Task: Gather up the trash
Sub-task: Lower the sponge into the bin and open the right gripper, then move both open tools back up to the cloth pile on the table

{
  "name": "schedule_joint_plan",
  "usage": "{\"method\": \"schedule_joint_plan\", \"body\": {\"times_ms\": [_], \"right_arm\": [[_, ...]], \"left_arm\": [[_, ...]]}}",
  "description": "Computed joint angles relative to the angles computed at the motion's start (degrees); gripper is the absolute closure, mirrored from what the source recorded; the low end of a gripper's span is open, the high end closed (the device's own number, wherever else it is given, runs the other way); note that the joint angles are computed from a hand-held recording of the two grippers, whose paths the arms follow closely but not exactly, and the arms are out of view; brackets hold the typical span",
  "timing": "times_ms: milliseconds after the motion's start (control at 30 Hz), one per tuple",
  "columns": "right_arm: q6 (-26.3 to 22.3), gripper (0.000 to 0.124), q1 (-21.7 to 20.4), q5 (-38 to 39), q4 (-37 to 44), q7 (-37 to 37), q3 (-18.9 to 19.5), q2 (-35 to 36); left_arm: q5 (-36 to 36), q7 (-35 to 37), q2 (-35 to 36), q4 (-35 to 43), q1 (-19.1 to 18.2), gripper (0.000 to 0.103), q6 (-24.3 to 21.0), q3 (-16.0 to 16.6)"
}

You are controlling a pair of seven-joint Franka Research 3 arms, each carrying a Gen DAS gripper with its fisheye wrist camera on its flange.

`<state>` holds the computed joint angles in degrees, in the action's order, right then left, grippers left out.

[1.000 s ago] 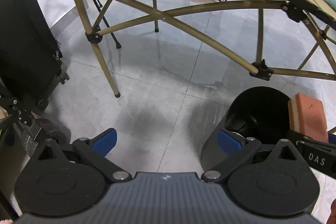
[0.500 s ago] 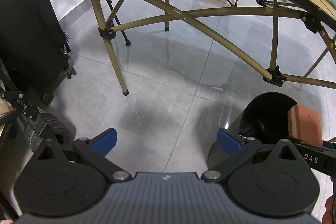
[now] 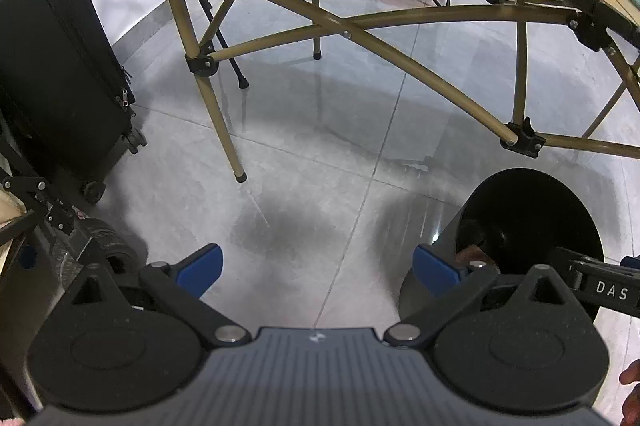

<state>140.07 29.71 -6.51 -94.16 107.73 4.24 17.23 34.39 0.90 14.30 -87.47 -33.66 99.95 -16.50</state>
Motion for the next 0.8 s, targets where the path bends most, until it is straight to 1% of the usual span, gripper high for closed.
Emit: {"method": "schedule_joint_plan", "body": {"times_ms": [367, 633, 800], "right_arm": [[0.6, 0.021, 0.0, -1.0, -1.3, -0.4, -0.1, -1.3], [3.9, 0.021, -0.3, -3.6, -5.1, 1.6, -0.2, -4.8], [6.6, 0.021, -1.4, -4.1, -8.4, 1.6, 0.3, -8.0]], "left_arm": [[0.9, 0.4, 0.2, 0.6, -0.5, 0.000, 0.4, 0.1], [3.1, -0.6, -0.6, 0.8, -1.3, 0.000, 1.5, -0.2], [6.4, -1.5, -1.0, 1.6, -2.6, 0.000, 1.2, -0.4]]}}
